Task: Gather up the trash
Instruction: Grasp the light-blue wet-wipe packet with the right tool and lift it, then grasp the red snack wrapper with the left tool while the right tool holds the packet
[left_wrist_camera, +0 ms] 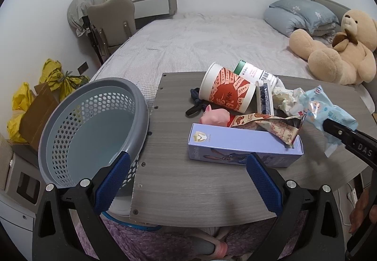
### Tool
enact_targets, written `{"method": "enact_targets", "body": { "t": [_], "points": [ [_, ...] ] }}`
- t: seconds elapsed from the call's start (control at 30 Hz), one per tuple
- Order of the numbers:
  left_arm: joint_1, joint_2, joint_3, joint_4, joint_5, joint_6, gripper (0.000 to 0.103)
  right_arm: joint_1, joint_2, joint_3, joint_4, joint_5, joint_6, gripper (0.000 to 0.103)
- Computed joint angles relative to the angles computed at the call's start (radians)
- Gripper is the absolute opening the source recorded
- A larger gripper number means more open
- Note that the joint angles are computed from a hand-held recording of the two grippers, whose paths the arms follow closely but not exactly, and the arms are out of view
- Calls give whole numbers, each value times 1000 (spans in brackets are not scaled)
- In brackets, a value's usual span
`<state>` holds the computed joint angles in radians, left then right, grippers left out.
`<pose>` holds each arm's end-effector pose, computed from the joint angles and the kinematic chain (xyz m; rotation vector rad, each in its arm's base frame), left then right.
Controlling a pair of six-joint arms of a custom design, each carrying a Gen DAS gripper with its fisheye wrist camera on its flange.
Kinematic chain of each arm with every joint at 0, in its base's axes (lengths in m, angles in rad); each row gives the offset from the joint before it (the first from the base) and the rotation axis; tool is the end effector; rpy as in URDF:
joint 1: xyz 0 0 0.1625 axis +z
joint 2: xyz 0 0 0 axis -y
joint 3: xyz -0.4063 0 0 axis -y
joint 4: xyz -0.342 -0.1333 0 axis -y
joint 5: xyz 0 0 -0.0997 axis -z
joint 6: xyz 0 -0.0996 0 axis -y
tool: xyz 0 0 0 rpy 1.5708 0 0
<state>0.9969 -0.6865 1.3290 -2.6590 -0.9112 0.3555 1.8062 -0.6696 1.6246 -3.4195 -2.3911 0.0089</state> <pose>-0.2233 -0.7034 0.1871 0.9319 2.2848 -0.6460 0.2061 -0.6000 0.1706 -0.2055 -2.2234 1.1554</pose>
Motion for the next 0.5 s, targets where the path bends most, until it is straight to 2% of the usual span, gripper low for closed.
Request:
{"method": "enact_targets", "body": {
  "t": [0.13, 0.33, 0.5],
  "points": [
    [-3, 5, -6, 8, -5, -15, 97, 4, -21, 52, -48, -15, 0, 35],
    [-13, 23, -24, 23, -7, -32, 97, 0, -45, 108, -89, 18, 8, 35],
    [-25, 25, -17, 49, -79, -17, 97, -6, -67, 144, -117, 36, 14, 35]
  ]
}}
